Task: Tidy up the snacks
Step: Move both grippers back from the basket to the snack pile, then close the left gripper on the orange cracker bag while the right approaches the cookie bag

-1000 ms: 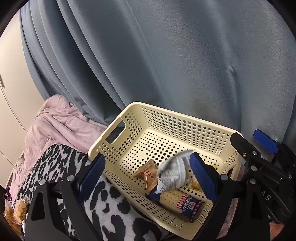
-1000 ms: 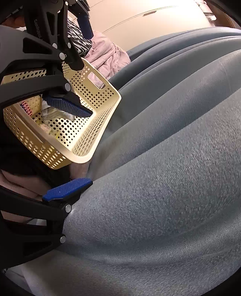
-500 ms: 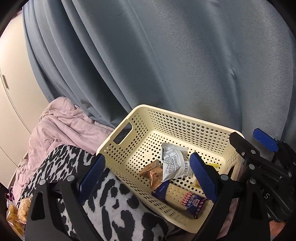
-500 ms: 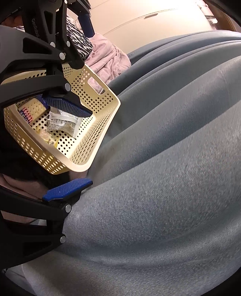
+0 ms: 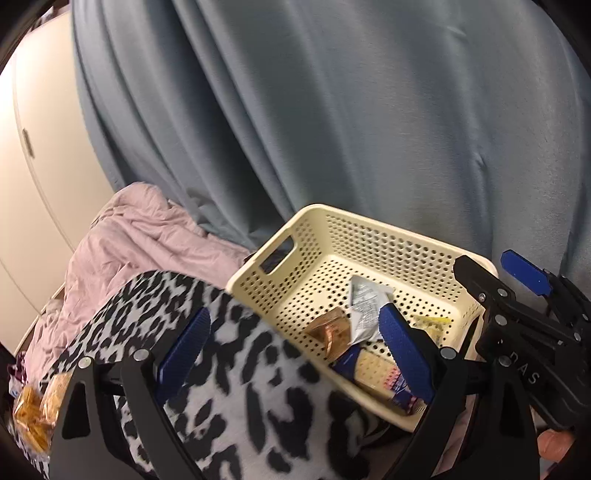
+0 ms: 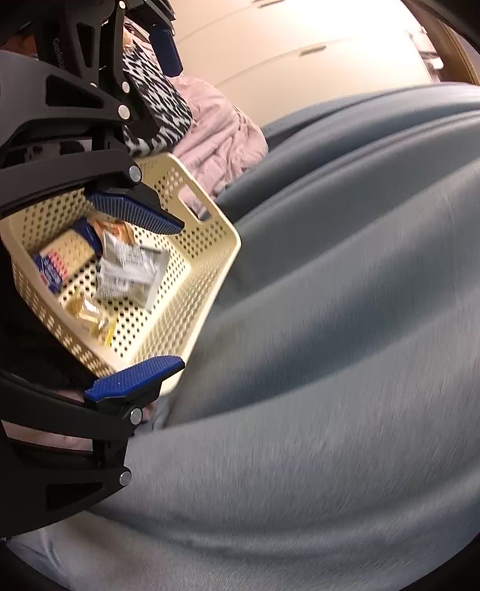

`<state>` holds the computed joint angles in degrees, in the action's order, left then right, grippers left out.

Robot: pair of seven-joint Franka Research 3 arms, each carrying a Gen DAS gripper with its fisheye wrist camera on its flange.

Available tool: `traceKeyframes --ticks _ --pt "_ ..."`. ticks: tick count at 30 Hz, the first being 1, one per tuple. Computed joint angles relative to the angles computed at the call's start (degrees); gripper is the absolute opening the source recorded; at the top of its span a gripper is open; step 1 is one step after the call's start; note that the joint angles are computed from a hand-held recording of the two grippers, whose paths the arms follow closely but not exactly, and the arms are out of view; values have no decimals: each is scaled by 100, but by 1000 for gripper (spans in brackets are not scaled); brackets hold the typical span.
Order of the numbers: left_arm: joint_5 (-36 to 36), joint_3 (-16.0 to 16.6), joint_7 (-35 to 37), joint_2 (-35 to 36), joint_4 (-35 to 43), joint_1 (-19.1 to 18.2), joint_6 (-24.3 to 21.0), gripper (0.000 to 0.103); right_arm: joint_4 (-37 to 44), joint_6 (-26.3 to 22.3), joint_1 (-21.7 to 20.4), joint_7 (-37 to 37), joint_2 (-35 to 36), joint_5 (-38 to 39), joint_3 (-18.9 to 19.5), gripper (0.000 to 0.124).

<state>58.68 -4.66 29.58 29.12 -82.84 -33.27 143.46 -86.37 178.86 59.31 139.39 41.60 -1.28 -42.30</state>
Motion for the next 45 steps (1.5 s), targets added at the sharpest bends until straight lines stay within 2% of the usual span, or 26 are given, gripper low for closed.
traceKeyframes --ticks 7,13,15,18,21,27,31,37,45 --pt "435 -2 -955 -918 -1217 241 85 92 491 -113 -244 -296 52 -179 507 77" --pt "890 -227 -1753 -1713 -2167 668 19 92 951 -232 -550 -607 90 -429 1157 78" --pt "980 -307 -1989 -1986 -2485 842 17 92 1158 -303 -716 -754 118 -480 1487 84" --pt "1080 -439 -2299 -2329 -2895 1111 60 93 1396 -380 -870 -918 168 -557 1831 85" --pt "1161 -578 -2573 -2693 -3317 1375 55 94 1681 -532 -1078 -1230 237 -635 2293 96" --pt "1139 -766 -2971 -3479 -4179 1884 62 98 2280 -826 -1434 -2012 459 -601 3213 100" --pt "1075 -839 -3162 -3902 -4623 2221 35 98 2532 -923 -1573 -2527 579 -428 3686 100" --pt "841 -797 -2985 -4398 -5163 2711 166 98 3040 -1327 -1607 -3146 867 -186 4053 100" --pt "319 -575 -2388 -4535 -5516 3262 805 98 3872 -1892 -1641 -3828 1358 163 4407 100"
